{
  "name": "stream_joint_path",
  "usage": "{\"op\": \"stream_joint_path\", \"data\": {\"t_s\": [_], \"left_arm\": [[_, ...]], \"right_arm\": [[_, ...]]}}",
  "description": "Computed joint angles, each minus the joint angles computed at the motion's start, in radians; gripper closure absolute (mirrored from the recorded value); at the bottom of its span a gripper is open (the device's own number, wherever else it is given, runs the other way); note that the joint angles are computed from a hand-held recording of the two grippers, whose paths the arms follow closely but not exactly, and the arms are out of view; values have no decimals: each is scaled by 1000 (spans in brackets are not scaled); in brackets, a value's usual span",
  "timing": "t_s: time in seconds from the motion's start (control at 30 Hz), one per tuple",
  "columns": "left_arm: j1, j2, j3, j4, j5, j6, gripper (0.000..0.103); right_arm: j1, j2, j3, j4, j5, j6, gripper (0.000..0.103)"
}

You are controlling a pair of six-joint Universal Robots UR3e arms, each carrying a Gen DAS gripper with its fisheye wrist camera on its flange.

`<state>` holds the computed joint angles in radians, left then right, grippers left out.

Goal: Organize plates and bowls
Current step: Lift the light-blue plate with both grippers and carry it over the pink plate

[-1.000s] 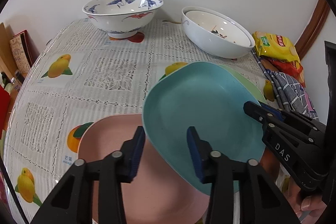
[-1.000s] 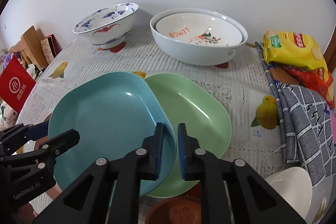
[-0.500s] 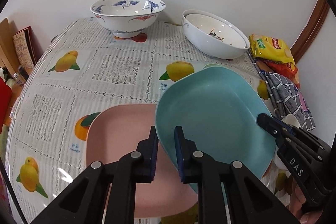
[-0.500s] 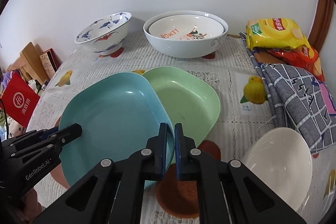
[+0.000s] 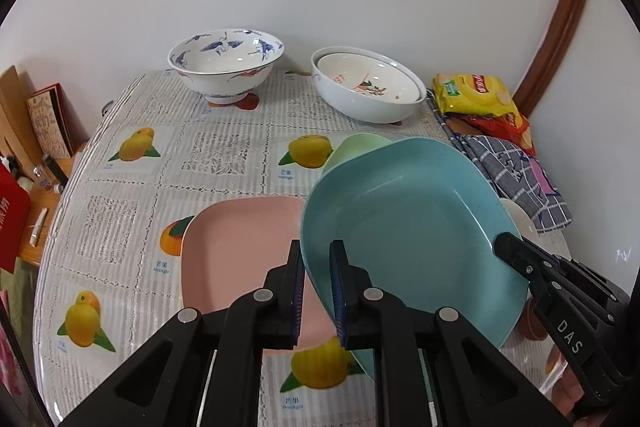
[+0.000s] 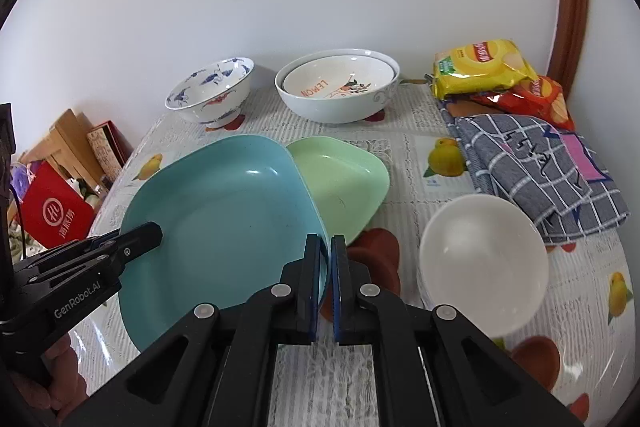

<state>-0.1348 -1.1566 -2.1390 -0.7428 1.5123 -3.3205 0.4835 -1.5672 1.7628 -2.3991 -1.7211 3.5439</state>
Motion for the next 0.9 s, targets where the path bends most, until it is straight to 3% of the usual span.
{"op": "stream_joint_path", "data": {"t_s": [0.33, 0.9], "left_arm": [[-50, 143, -6, -105, 31, -6, 92], [-81, 252, 50, -225, 59, 4, 92]], "right_arm": [[42, -171, 109, 7, -12, 87, 99], [154, -229, 54, 103, -116, 203, 99]]}}
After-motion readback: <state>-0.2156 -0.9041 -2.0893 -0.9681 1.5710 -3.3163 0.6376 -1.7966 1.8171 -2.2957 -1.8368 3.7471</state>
